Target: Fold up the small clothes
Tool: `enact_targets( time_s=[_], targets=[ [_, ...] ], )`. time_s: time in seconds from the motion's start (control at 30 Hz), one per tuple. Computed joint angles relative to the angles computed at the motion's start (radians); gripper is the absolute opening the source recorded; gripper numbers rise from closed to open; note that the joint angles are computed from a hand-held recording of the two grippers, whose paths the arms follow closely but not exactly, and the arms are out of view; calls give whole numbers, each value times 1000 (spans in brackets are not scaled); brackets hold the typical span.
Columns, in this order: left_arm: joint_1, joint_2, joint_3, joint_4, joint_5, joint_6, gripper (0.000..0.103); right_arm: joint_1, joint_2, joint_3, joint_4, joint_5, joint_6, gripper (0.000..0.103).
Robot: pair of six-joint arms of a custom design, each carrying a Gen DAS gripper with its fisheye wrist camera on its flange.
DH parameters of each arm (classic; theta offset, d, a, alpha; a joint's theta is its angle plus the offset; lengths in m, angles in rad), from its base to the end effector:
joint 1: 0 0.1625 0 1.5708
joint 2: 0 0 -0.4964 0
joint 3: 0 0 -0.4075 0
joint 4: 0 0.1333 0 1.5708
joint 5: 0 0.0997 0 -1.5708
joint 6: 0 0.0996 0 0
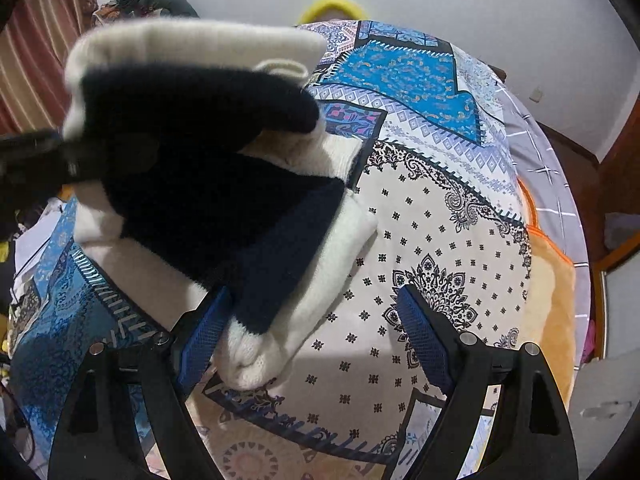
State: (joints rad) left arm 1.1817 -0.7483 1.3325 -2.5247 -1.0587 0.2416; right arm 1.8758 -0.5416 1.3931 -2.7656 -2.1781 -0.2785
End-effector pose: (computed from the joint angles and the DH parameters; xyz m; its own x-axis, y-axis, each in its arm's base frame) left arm -0.1456 -0.8352 0.2306 -0.7637 0.3684 -0.5301 0.5525 0.7978 -0.2415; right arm 0.3178 -0.7547 0.0684 -0.7308 -0.3079 0.6092 -0.5031 0.8462 -0.1759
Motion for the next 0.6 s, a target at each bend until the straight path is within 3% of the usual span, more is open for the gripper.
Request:
enact_targets(
  time_s=[0.1,0.27,0.47,0.6],
  targets=[
    [1,-13,24,4,1,4,18,7,-9,12,-15,-7,-2,82],
    [-5,-39,55,0,3,8,48,15,-34,36,-45,-7,4,82],
    [-13,-80,102,-82,53,44,72,24,-69,48,-65,12,29,82],
    [-8,-96,126,-144,119,90,81,27,-80,28,-48,42,60,82]
  ],
)
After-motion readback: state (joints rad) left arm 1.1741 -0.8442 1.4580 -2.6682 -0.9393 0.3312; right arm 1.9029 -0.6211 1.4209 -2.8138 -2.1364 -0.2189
